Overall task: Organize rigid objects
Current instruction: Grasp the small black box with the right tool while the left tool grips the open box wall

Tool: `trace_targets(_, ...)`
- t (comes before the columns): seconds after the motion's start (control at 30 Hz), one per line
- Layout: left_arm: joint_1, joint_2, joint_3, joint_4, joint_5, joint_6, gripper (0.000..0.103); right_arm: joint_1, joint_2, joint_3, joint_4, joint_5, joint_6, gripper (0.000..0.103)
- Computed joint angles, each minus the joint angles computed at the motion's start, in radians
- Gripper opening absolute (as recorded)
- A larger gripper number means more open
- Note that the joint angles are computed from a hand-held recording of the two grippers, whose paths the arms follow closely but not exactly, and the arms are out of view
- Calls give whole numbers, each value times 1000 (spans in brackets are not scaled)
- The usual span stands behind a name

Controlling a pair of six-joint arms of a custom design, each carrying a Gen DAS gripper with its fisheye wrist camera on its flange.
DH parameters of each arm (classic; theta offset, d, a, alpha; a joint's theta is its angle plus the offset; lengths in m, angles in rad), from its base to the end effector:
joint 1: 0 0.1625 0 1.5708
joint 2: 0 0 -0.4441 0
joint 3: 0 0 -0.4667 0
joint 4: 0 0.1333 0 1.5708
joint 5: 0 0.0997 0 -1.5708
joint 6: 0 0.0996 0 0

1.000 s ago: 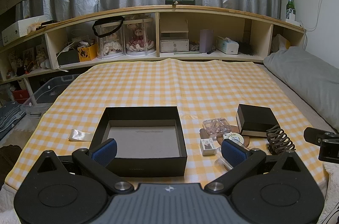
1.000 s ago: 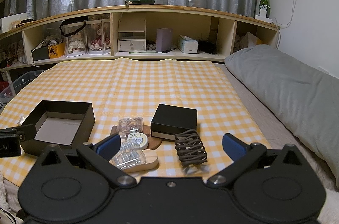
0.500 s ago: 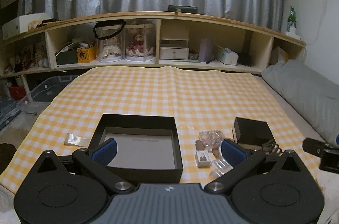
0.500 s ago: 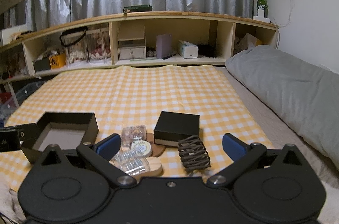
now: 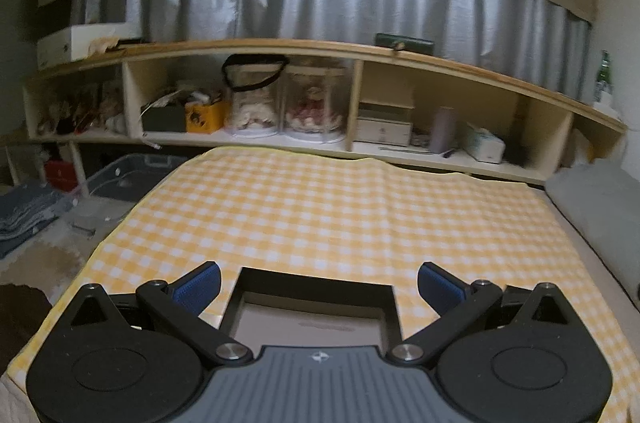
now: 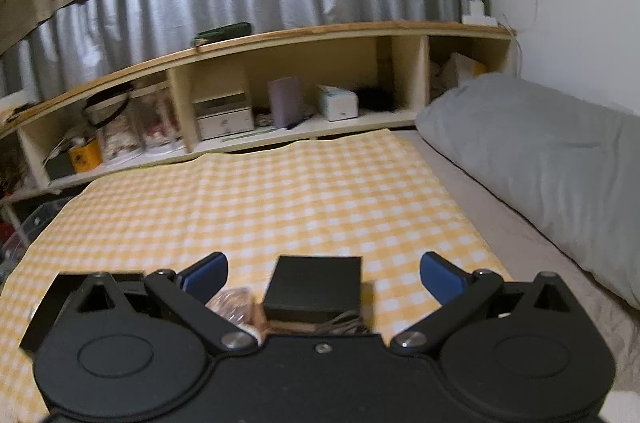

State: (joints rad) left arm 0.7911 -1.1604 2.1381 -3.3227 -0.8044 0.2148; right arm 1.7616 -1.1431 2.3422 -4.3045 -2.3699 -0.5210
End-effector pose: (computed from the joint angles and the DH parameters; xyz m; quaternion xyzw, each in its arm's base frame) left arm -0.2494 -0.5401 0.2011 0.2856 0.8222 -0.4327 0.2349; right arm 0.1417 -0.4072 0.2289 -0.0221 -0.7156 0.5848 0.3813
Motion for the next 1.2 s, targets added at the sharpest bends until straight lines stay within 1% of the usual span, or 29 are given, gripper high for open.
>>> trace_targets(0.07, 18, 14, -25, 12, 5, 18, 103, -44, -24, -1, 12, 48, 24, 103)
trace_targets(0.13, 35, 32, -48, 16, 17, 56, 103, -88, -39, -5, 16, 101, 24, 103)
trace_targets(0.2, 52, 47, -68, 19, 29, 91, 103, -122, -47, -19, 41, 122, 8, 103)
trace_targets(0.23, 61, 52, -80, 32, 35, 96, 103, -139, -48, -29, 58, 130, -16, 103)
trace_targets(0.33, 89, 59, -109, 89, 30, 90, 103, -177, -35, -62, 113, 135, -127, 103)
trace_targets(0.4, 107, 57, -121, 132, 24, 78, 102, -206, -39, -69, 197, 154, -209, 103)
trace_targets(0.43, 115, 58, -131, 158, 22, 68, 100, -219, -38, -72, 243, 159, -259, 103)
trace_targets(0.57, 147, 56, -162, 268, 8, 33, 91, -241, -6, -91, 340, 172, -458, 103)
trace_targets(0.63, 162, 58, -179, 327, 11, 9, 84, -243, 9, -107, 388, 170, -530, 103)
trace_targets(0.7, 176, 55, -192, 396, 13, -29, 80, -249, 22, -122, 432, 168, -602, 103)
trace_targets(0.77, 189, 52, -204, 465, 14, -62, 75, -255, 27, -137, 470, 164, -659, 103)
trace_targets(0.83, 202, 52, -216, 519, 23, -86, 68, -262, 27, -155, 516, 163, -699, 103)
trace_targets(0.93, 219, 52, -235, 609, 34, -136, 61, -266, 16, -183, 601, 164, -757, 103)
trace_targets(1.03, 228, 58, -253, 690, 36, -154, 58, -259, -5, -221, 754, 156, -809, 103)
trace_targets(1.1, 233, 62, -260, 719, 30, -148, 56, -248, -8, -256, 865, 131, -874, 103)
trace_targets(1.13, 235, 66, -268, 734, 26, -152, 52, -244, -7, -275, 909, 116, -898, 103)
trace_targets(1.17, 238, 69, -275, 753, 25, -160, 50, -239, 1, -296, 956, 95, -921, 103)
trace_targets(1.2, 241, 70, -279, 769, 25, -166, 49, -236, 1, -314, 1008, 82, -925, 103)
